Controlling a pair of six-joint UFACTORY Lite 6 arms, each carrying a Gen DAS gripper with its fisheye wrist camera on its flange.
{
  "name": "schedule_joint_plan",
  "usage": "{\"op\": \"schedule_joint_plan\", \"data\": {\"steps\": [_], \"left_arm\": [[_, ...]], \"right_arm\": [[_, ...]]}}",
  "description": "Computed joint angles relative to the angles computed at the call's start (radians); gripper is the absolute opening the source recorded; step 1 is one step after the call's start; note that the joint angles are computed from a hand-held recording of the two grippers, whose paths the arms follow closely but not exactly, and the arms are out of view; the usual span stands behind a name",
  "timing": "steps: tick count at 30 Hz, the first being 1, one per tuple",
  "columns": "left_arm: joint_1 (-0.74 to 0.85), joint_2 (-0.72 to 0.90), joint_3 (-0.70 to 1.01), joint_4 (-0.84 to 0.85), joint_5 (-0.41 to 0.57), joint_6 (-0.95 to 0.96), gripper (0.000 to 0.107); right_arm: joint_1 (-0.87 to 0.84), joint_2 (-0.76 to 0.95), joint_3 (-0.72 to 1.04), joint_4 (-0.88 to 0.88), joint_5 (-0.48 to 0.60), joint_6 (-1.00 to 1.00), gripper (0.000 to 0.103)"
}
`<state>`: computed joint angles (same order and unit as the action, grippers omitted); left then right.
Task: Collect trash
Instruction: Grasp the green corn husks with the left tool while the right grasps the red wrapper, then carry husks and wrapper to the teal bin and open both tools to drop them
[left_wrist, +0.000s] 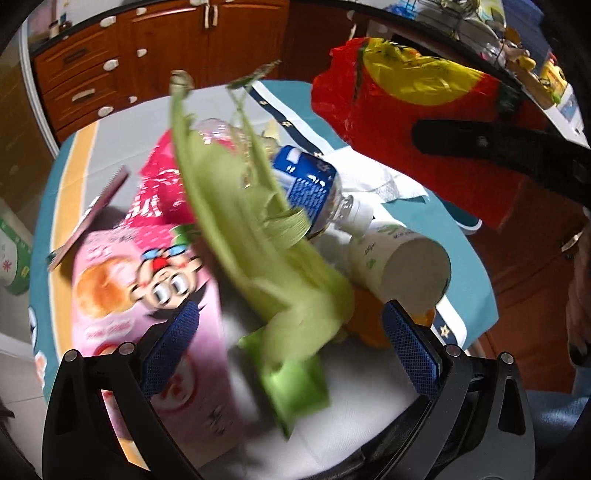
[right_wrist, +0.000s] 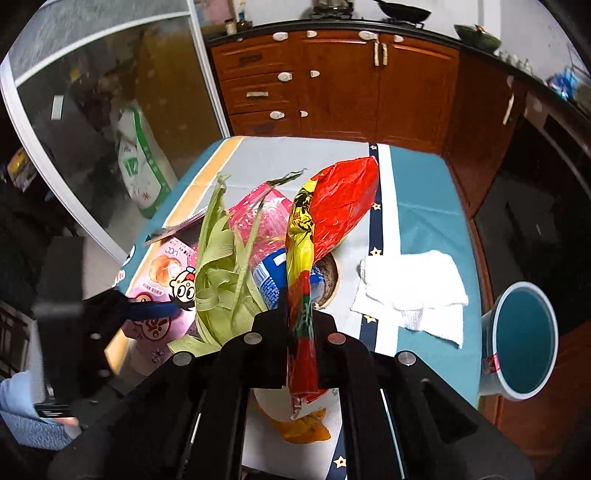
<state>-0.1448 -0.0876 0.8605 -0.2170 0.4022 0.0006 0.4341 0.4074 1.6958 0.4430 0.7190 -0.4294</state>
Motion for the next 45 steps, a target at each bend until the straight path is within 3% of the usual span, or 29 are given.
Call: {"op": "schedule_joint_plan", "data": {"steps": [2, 3, 6, 7, 9, 12, 14, 20, 30, 35, 40, 45], "left_arm": [[-0.004, 0.034, 0.023, -0.015, -0.008, -0.019, 0.094], [-0.005, 0.045, 0.031, -0.024, -0.01, -0.022, 0.082], [-0.015, 0.087, 0.063, 0.042, -0.001, -0.118, 0.062], [-0.024, 0.093, 0.069, 0.074, 0.0, -0.156, 0.06], [-0.046, 0.09, 0.074, 0.157, -0.001, -0.243, 0.03], [-0.077, 0.069, 0.081, 0.305, 0.02, -0.398, 0.007], [-0.101, 0.038, 0.088, 0.427, 0.057, -0.512, 0.006], [-0.122, -0.053, 0.112, 0.521, 0.142, -0.584, 0.004], [-0.093, -0.156, 0.145, 0.524, 0.217, -0.566, 0.004], [-0.112, -0.182, 0.248, 0.539, 0.295, -0.571, 0.004], [-0.176, -0.073, 0.458, 0.533, 0.363, -0.519, 0.004], [-0.281, 0.224, 0.84, 0.507, 0.438, -0.45, 0.004]], "right_arm": [[-0.023, -0.008, -0.026, 0.043, 0.0, -0.035, 0.006], [-0.037, -0.012, -0.04, 0.073, 0.0, -0.059, 0.006], [-0.073, -0.023, -0.077, 0.145, 0.003, -0.12, 0.006], [-0.082, -0.021, -0.082, 0.167, 0.007, -0.135, 0.006], [-0.103, -0.027, -0.106, 0.211, 0.011, -0.172, 0.006], [-0.133, -0.028, -0.131, 0.278, 0.019, -0.223, 0.006], [-0.154, -0.03, -0.143, 0.321, 0.031, -0.256, 0.006], [-0.192, -0.018, -0.166, 0.408, 0.06, -0.327, 0.006], [-0.23, -0.015, -0.195, 0.484, 0.09, -0.375, 0.006], [-0.259, -0.048, -0.186, 0.533, 0.146, -0.412, 0.006], [-0.333, -0.102, -0.161, 0.586, 0.203, -0.439, 0.006], [-0.486, -0.119, -0.127, 0.597, 0.26, -0.462, 0.006]]}}
